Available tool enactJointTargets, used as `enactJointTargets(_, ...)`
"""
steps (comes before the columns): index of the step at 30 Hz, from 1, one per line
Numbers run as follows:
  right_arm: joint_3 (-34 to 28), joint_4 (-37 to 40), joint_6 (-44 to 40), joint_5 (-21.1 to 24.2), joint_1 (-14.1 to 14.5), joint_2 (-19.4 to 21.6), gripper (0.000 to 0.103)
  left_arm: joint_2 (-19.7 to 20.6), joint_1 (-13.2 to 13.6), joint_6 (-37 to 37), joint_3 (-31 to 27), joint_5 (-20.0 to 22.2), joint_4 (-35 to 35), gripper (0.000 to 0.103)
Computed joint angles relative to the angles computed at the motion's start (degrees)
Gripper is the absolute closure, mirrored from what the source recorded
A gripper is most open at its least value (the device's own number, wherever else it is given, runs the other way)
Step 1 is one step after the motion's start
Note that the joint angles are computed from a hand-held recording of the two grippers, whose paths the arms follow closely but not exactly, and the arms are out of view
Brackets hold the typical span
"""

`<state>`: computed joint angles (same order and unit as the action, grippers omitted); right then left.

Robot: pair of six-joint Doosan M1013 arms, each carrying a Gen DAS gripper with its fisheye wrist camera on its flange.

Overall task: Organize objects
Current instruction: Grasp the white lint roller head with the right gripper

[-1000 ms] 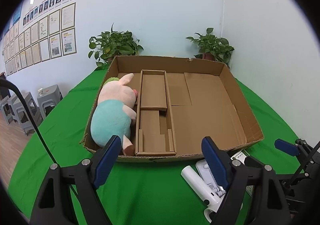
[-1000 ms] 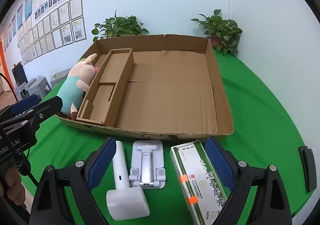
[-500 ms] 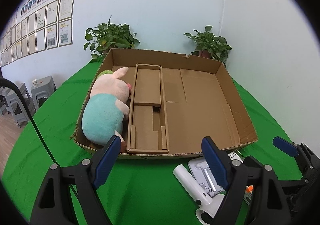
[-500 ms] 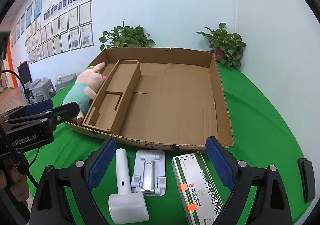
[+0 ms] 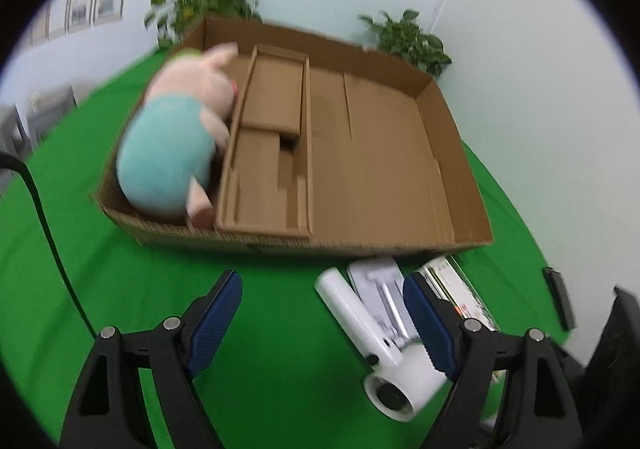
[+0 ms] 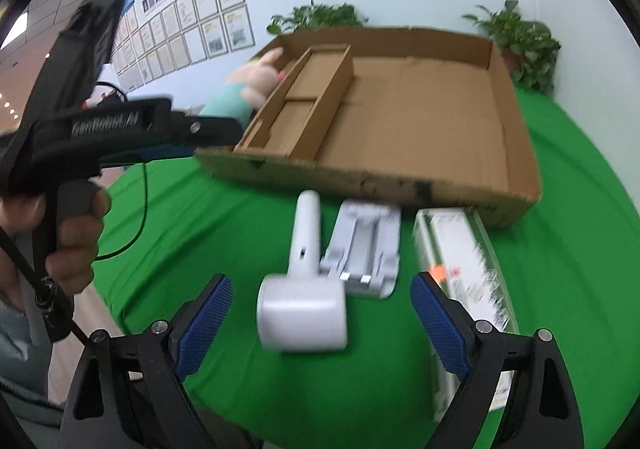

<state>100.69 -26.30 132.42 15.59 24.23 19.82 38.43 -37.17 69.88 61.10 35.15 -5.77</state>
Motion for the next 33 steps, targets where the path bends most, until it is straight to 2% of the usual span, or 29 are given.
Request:
enactJointTargets(2, 0.12, -2.33, 1.57, 0.50, 0.85, 0.27, 0.015, 1.09, 0.83, 4.08, -0.97, 3.04, -7.45, 0.021)
enactJointTargets(6, -1.25, -6.10, 3.97, 3.43, 2.09, 1.75, 0.021, 1.98, 1.04, 5.41, -1.57, 5.61, -10.33, 0.021)
enactJointTargets(9, -2.91, -5.24, 2.62, 6.96, 2.34, 3.35, 0.032, 1.83, 1.01, 6.45, -1.18, 5.83, -10.93, 0.021)
enactJointTargets(11, -4.21, -1.45, -0.34, 9.11, 2.25, 4.55, 0.047, 1.70, 1.03, 6.71, -0.93, 5.97, -11.03, 0.021)
enactJointTargets(13, -5.27, -1.55, -0.07, 11.80, 2.64, 5.27, 0.050, 1.54, 1.10, 6.64, -0.65, 6.12, -10.92, 0.021)
enactJointTargets(15, -5.88, 0.93, -1.01, 13.07, 2.90, 5.28, 0.050, 1.32, 1.15, 5.46, -0.21, 6.27, -9.63, 0.021)
enactJointTargets(19, -5.72, 14.16, -10.46, 11.89, 2.44, 4.64, 0.044, 1.64, 1.65, 6.53, -0.10, 7.21, -11.41, 0.021)
enactJointTargets(20, -5.34, 16.33, -12.85, 10.84, 2.55, 4.48, 0.034, 1.94, 1.85, 7.60, -0.38, 7.81, -12.87, 0.021)
enactJointTargets(22, -5.02, 15.63, -13.17, 10.02, 3.10, 4.71, 0.025, 2.98, 2.38, 10.62, -1.39, 10.17, -18.00, 0.021)
enactJointTargets(24, -5.60, 15.48, -12.56, 10.88, 3.21, 5.31, 0.025, 3.97, 2.74, 12.53, -2.26, 12.05, -22.04, 0.021)
enactJointTargets(28, -5.25, 13.00, -10.33, 9.57, 3.20, 5.00, 0.026, 5.94, 3.24, 16.28, -3.99, 15.19, -29.45, 0.021)
enactJointTargets(30, -5.50, 14.03, -11.64, 10.00, 3.11, 5.20, 0.033, 6.88, 3.50, 17.25, -4.69, 16.48, -33.43, 0.021)
enactJointTargets(33, -5.95, 13.13, -11.34, 11.13, 3.35, 5.48, 0.042, 7.18, 3.05, 17.23, -4.98, 16.14, -33.13, 0.021)
